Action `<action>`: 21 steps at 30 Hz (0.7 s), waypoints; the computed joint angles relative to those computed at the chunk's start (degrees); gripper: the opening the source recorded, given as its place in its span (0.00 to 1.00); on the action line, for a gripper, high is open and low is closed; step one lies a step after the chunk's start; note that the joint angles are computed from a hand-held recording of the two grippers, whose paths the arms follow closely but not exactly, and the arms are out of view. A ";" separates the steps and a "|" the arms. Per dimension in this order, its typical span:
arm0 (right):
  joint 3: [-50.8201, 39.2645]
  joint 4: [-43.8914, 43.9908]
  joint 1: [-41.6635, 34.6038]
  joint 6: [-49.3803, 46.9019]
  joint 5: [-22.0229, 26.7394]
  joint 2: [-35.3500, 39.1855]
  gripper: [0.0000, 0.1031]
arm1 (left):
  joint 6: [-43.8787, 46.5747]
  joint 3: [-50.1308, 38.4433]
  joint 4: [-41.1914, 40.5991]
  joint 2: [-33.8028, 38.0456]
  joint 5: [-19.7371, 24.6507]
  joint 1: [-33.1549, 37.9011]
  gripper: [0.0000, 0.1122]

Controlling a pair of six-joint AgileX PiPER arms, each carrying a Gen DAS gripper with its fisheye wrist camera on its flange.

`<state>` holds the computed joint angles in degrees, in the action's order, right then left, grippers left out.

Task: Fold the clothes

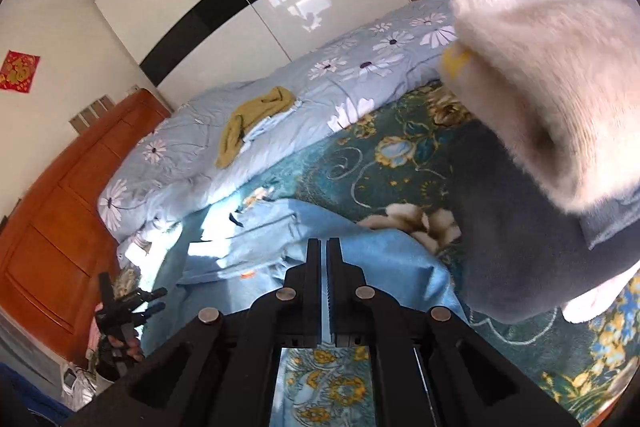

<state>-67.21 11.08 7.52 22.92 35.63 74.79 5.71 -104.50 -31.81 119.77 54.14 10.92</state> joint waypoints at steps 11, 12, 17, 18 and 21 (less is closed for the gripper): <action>10.79 -9.84 3.02 12.01 3.65 2.33 0.41 | 0.43 -2.69 -1.15 1.68 2.37 -1.57 0.61; 10.56 -10.62 3.47 12.95 4.00 3.09 0.41 | 0.62 -2.68 -1.12 1.64 2.52 -1.56 0.61; 8.23 -13.72 5.66 15.72 6.78 5.89 0.41 | 0.53 -2.33 -1.18 1.67 2.73 -0.79 0.62; 7.59 -14.58 6.01 16.48 7.73 6.36 0.41 | 0.49 -2.13 -1.29 1.68 2.70 -0.59 0.62; 6.55 -15.87 5.98 18.06 9.55 7.02 0.21 | 0.77 -1.49 -1.81 1.69 2.52 -0.08 0.62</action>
